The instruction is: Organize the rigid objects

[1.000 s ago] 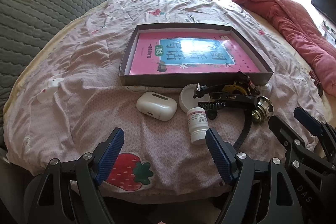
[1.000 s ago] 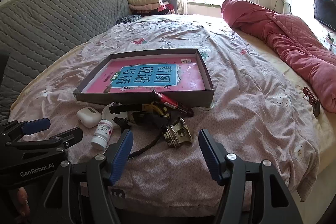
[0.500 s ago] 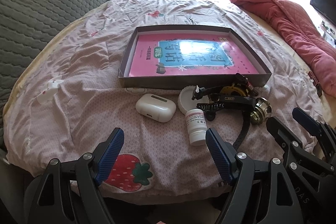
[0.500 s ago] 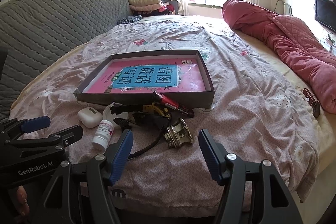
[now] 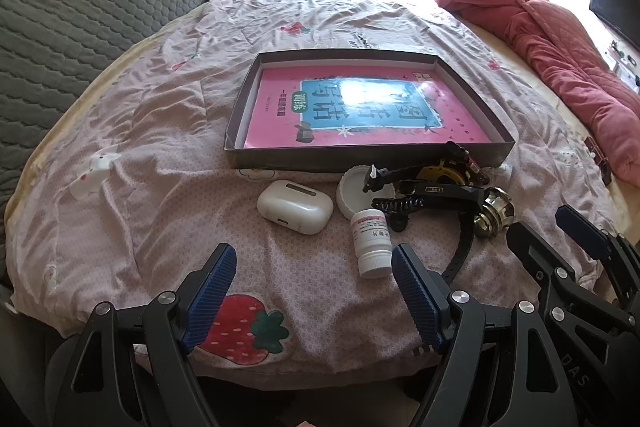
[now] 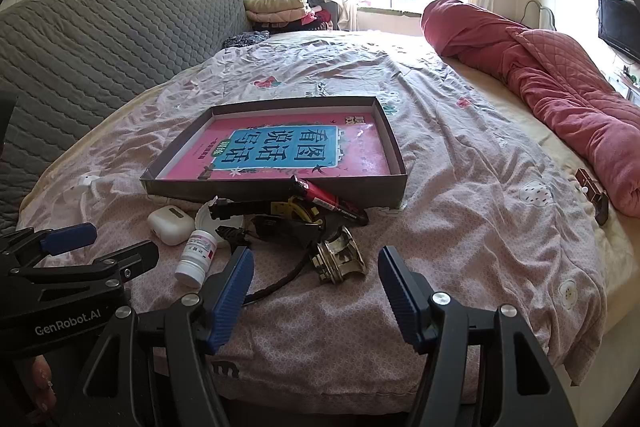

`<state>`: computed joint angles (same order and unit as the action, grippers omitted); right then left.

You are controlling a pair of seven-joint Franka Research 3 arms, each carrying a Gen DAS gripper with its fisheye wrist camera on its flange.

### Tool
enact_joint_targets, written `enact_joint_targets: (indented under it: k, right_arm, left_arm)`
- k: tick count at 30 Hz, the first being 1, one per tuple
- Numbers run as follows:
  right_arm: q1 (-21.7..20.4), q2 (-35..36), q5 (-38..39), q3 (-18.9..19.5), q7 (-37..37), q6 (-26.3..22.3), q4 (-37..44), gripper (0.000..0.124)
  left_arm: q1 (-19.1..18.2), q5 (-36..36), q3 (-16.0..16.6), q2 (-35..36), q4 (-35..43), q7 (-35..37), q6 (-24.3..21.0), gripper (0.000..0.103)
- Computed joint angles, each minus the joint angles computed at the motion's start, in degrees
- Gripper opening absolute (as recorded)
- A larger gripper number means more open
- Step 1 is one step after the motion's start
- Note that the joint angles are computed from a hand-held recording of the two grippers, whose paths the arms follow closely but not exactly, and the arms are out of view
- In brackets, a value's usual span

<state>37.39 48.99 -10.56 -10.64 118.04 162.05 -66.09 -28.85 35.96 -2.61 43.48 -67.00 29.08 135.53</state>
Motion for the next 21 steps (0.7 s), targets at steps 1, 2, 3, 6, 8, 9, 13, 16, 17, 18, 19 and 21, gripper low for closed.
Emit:
enact_joint_targets:
  k: [1,2,3,6,8,9,13,16,17,18,19,21]
  right_arm:
    - [-0.14,-0.02,0.13,0.21,-0.16,0.13,-0.04,0.064]
    - [-0.07,-0.16,0.13,0.06,-0.06,0.2,-0.28,0.064]
    - [-0.08,-0.17,0.16,0.06,-0.09,0.24,-0.31,0.064]
    - [-0.15,-0.21,0.28,0.11,-0.25,0.26,-0.37,0.064]
    - [0.01,-0.18,0.25,-0.12,-0.07,0.3,-0.34,0.064]
    - [-0.04,-0.2,0.31,-0.09,-0.04,0.41,-0.41,0.064]
    - [-0.17,-0.25,0.58,-0.06,0.19,0.31,-0.53,0.064]
    - [-0.25,-0.66,0.76,-0.23,0.73,0.49,-1.2,0.064]
    - [-0.18,-0.8,0.73,-0.45,1.07,0.58,-1.47,0.064]
    - [-0.3,-0.92,0.84,-0.43,1.27,0.57,-1.66,0.064]
    - [-0.38,-1.08,0.94,-0.49,1.58,0.56,-1.93,0.064]
    - [-0.57,-1.32,1.12,-0.59,2.21,0.34,-2.35,0.064]
  left_arm:
    - [-0.1,0.06,0.07,0.03,0.08,-0.11,-0.14,0.081]
    - [-0.12,0.06,0.06,0.08,0.19,-0.03,-0.28,0.081]
    - [-0.12,0.06,0.06,0.08,0.19,-0.03,-0.28,0.081]
    - [-0.12,0.02,0.05,0.11,0.25,-0.03,-0.32,0.081]
    - [-0.09,-0.04,-0.03,0.11,0.25,-0.03,-0.19,0.081]
    - [-0.05,-0.06,-0.06,0.02,0.04,-0.07,0.07,0.081]
    - [0.24,-0.46,-0.37,0.02,-0.19,0.36,0.78,0.081]
    - [0.79,-1.27,-0.78,-0.13,-0.9,0.83,1.87,0.081]
    - [1.05,-1.68,-1.02,-0.11,-1.06,1.1,2.39,0.081]
    - [1.24,-2.02,-1.15,-0.16,-1.36,1.31,2.89,0.081]
    - [1.43,-2.39,-1.27,-0.05,-1.43,1.6,3.18,0.081]
    - [1.67,-3.25,-1.52,0.36,-1.11,2.38,3.16,0.081]
